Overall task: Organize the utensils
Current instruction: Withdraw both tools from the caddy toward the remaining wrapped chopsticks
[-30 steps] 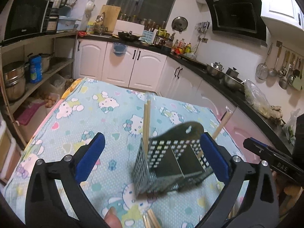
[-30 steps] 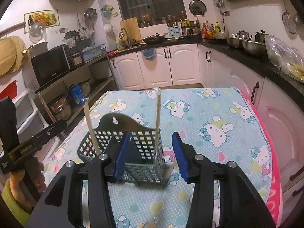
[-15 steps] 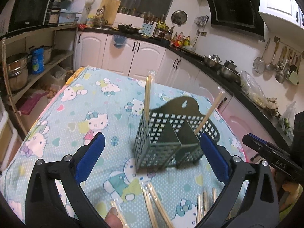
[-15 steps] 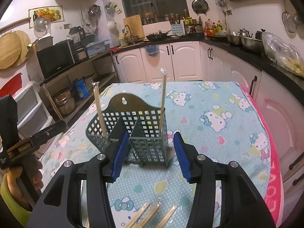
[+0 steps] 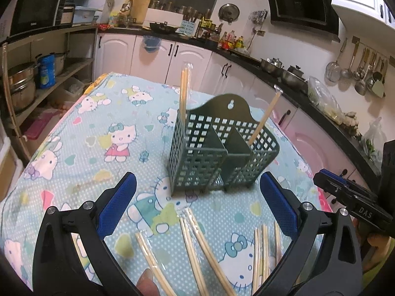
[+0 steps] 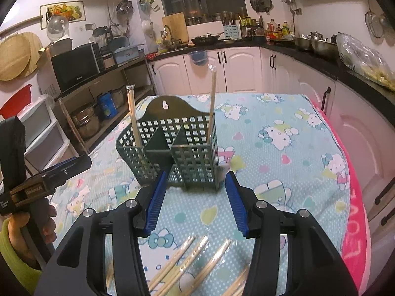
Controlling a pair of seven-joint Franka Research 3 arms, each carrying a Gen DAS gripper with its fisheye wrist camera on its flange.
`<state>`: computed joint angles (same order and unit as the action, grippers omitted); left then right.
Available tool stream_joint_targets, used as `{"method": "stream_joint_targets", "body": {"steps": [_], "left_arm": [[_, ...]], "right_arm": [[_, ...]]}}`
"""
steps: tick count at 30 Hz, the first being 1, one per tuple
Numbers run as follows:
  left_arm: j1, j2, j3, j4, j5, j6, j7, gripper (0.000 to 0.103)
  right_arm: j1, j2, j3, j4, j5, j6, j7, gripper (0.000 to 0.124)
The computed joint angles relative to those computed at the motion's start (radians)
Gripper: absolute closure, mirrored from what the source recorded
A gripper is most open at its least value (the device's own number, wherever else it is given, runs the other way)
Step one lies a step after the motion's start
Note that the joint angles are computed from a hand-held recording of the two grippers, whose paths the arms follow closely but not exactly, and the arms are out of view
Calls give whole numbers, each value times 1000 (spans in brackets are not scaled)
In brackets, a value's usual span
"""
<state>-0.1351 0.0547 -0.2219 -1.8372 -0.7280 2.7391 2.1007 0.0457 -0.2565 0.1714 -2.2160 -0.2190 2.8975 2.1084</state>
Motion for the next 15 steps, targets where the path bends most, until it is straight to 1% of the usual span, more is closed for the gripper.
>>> {"method": "stream_joint_targets", "body": {"steps": [6, 15], "left_arm": [[-7, -20, 3, -34, -2, -13, 4, 11], [-26, -43, 16, -84, 70, -21, -32, 11]], "right_arm": [[9, -29, -5, -45, 29, -6, -16, 76], [11, -64, -2, -102, 71, -20, -42, 76]]}}
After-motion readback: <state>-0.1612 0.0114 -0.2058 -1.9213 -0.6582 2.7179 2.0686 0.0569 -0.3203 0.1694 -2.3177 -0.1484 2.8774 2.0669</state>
